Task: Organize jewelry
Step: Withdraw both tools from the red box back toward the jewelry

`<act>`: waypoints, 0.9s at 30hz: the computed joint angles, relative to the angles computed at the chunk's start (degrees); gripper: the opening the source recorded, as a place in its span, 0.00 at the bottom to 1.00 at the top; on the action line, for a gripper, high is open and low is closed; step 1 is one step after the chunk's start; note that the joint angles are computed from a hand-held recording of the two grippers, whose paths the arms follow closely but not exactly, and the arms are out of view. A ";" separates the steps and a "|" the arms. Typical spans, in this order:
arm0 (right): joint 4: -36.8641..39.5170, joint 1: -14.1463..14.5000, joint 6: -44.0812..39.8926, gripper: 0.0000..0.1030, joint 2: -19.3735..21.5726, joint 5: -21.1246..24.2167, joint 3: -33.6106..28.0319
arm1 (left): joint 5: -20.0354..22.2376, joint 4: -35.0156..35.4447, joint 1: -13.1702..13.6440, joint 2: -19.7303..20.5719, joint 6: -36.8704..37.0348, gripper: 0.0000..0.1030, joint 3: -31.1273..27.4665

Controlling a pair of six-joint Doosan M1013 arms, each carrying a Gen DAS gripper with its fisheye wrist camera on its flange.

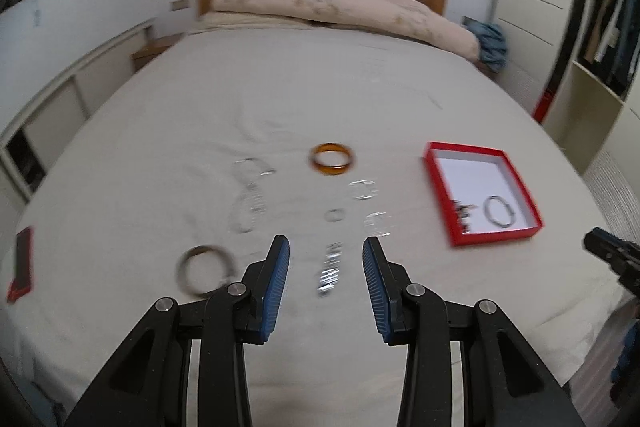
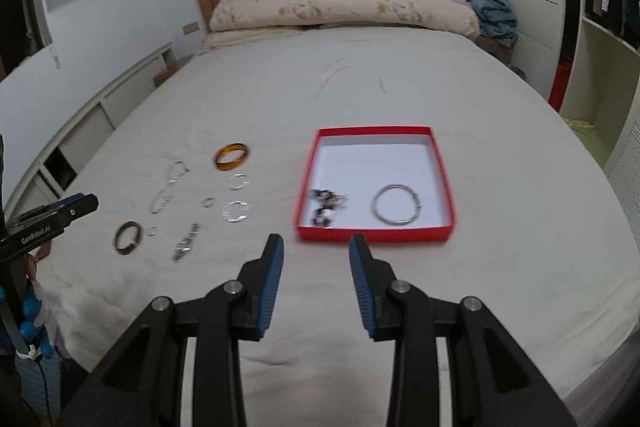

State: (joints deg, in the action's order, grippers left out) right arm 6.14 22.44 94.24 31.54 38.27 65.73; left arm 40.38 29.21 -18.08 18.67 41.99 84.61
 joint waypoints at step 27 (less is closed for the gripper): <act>4.75 4.29 -7.12 0.42 2.58 0.23 -1.62 | -8.69 -2.55 4.54 -4.89 -2.73 0.38 12.89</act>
